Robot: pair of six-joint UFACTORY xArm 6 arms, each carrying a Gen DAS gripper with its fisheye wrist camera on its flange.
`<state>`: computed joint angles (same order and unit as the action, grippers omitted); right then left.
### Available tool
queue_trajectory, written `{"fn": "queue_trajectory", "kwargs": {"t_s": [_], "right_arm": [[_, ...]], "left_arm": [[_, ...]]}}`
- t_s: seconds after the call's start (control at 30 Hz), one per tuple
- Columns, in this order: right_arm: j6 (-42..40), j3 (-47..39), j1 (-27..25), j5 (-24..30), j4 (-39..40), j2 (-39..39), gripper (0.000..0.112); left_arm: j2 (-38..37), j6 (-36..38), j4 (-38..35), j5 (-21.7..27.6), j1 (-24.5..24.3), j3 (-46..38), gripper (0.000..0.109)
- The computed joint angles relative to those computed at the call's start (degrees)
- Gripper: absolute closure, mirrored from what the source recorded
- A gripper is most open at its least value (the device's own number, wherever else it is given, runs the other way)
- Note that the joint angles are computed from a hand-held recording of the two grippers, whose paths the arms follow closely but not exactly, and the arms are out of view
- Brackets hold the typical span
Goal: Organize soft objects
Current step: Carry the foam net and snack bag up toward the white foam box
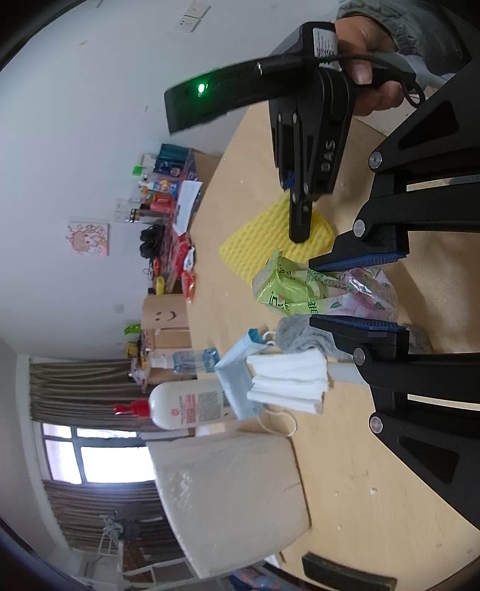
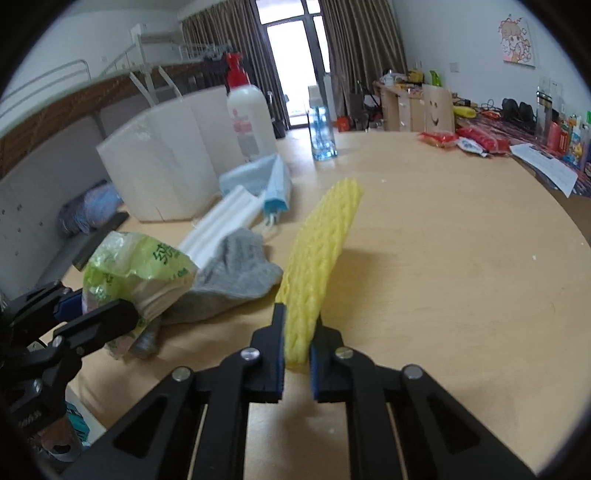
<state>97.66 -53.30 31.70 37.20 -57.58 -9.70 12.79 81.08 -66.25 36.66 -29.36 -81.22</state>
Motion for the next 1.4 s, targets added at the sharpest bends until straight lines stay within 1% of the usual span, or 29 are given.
{"fn": "queue_trajectory", "kwargs": {"t_s": [0.17,0.33,0.43,0.53,0.63,0.7,0.77,0.83,0.93,1.07,1.23,1.4], "right_arm": [[4.5,0.5,3.3,4.1,-4.7,-3.0,0.099],[6.2,-0.1,8.4,11.5,-8.9,-5.1,0.099],[6.3,-0.7,11.4,16.0,-10.8,-5.6,0.099],[7.0,-1.2,13.8,19.3,-13.0,-6.0,0.099],[7.6,-1.7,16.3,22.7,-15.0,-6.4,0.099],[7.8,-1.8,17.4,23.8,-16.2,-6.8,0.099],[7.7,-2.1,18.5,25.4,-17.1,-6.9,0.099],[7.2,-2.3,19.0,25.4,-17.8,-7.2,0.099],[7.6,-1.7,18.5,23.4,-19.2,-7.9,0.099],[7.9,-1.9,20.0,25.6,-20.3,-8.1,0.099],[8.5,-2.0,21.3,27.3,-22.0,-8.1,0.099],[8.5,-2.2,22.1,27.3,-23.7,-8.0,0.099]], "left_arm": [[-3.5,2.4,-3.0,-0.6,0.3,2.6,0.084],[-7.2,5.4,-6.6,-3.8,-0.1,5.8,0.084],[-9.2,6.9,-8.8,-4.5,0.0,7.2,0.084],[-11.1,8.3,-10.7,-6.2,-0.4,8.4,0.084],[-12.8,10.1,-12.7,-6.1,-0.1,9.3,0.084],[-13.6,10.7,-13.9,-6.7,0.1,9.6,0.084],[-14.7,10.8,-14.6,-6.2,0.6,10.2,0.084],[-15.8,11.4,-15.3,-6.5,0.8,11.0,0.084],[-17.4,12.4,-16.5,-4.6,1.5,12.1,0.084],[-19.2,16.3,-19.7,-5.3,1.6,13.5,0.084],[-19.7,17.2,-21.6,-5.7,2.3,13.6,0.084],[-20.0,18.5,-23.5,-5.6,3.9,13.7,0.084]]}}
